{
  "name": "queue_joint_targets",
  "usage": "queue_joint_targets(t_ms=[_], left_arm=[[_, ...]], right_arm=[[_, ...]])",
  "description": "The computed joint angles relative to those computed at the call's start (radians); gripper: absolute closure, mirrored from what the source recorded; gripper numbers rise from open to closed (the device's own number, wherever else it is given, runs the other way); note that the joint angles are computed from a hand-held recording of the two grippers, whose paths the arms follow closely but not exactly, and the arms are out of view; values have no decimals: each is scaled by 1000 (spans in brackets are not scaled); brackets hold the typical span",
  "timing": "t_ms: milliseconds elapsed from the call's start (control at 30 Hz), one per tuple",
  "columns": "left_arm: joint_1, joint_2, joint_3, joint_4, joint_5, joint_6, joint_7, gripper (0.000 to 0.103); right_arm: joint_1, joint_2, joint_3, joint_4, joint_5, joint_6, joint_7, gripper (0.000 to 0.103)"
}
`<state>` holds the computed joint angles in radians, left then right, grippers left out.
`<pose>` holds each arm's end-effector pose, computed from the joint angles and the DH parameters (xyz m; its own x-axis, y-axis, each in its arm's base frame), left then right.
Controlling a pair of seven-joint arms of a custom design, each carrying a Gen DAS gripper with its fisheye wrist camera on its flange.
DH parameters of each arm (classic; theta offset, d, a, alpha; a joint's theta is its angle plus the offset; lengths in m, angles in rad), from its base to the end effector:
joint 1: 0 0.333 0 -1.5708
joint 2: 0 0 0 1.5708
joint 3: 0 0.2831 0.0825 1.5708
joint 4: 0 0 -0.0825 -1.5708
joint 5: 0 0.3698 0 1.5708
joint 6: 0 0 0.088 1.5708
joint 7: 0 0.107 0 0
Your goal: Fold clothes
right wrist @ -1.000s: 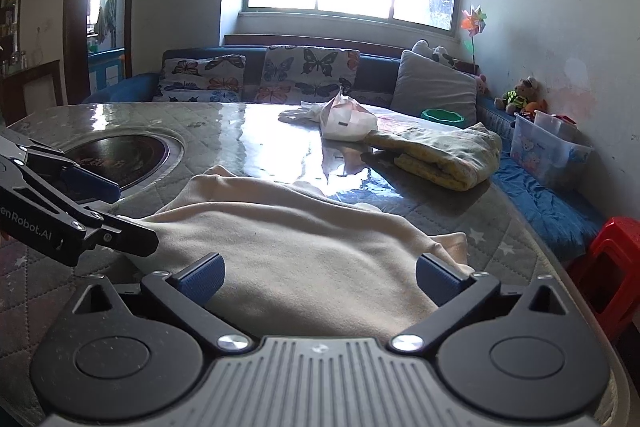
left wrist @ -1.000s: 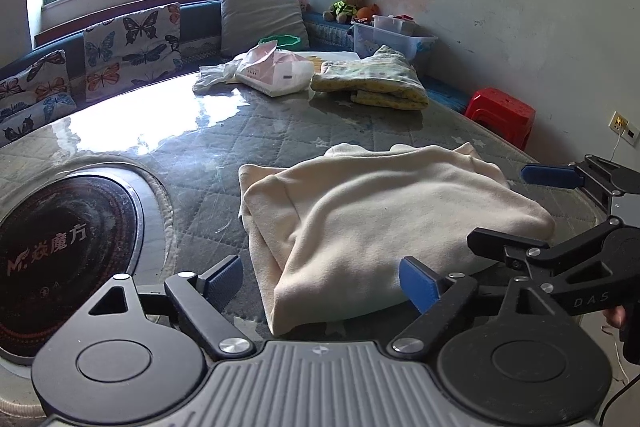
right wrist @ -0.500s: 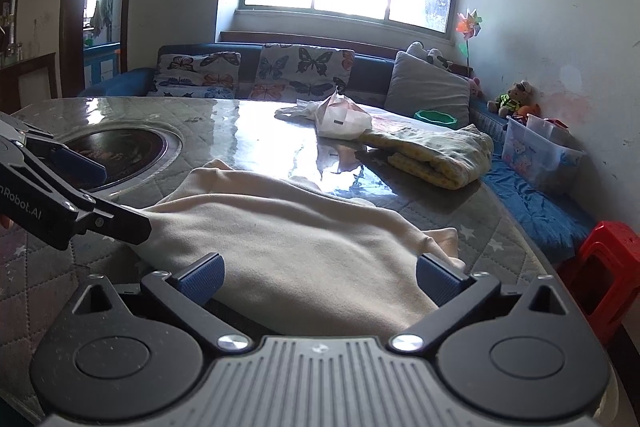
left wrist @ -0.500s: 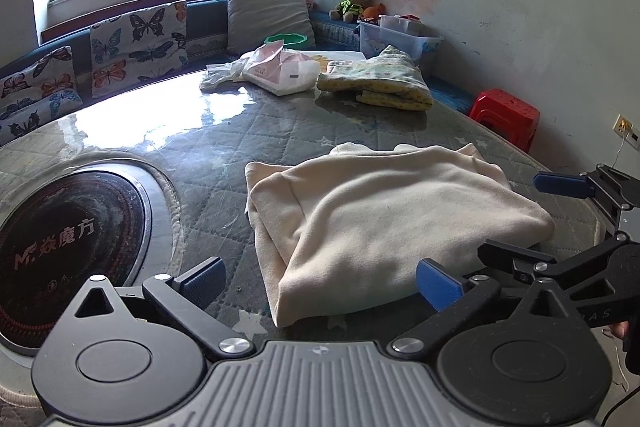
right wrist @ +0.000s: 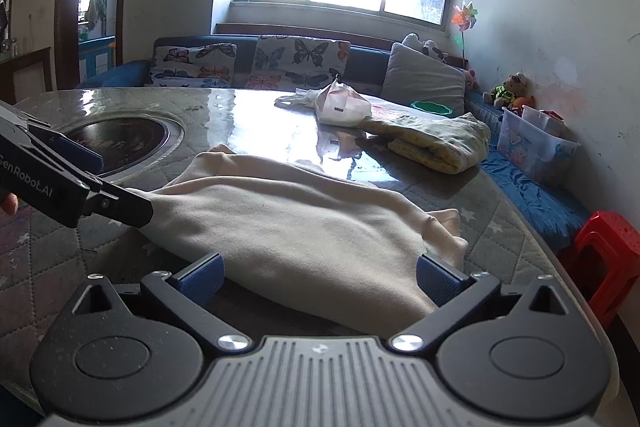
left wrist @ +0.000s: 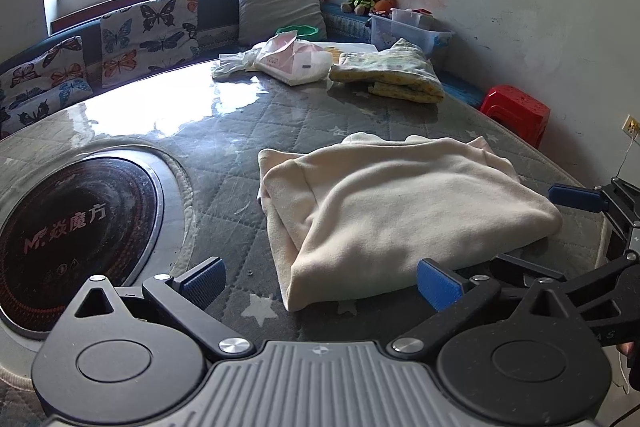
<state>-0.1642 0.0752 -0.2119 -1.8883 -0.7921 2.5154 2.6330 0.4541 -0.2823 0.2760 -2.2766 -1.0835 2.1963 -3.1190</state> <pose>0.5675 -0.2143 0.4974 -0.8034 -0.5913 0.0694 -0.4464 0.5212 -0.7274 0.3805 0.3067 0.4780 -0.3167 -0.9419 0.1120 -0.5398 0.0819 -0.8378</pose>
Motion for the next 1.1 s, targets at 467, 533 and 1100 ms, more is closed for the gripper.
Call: queue_joint_targets(t_ms=[467,533,1100], left_arm=[[-1,-38,8,-43,-5,12,7,0],[-2,-46,9,-52,-11,13,11,0],[-10,-117,28,-137,-56,47,69,0]], right_arm=[[27,21,17,29,-12,-43,18,0],[31,25,19,34,-15,-50,17,0],[69,56,33,79,-48,-84,16,0]])
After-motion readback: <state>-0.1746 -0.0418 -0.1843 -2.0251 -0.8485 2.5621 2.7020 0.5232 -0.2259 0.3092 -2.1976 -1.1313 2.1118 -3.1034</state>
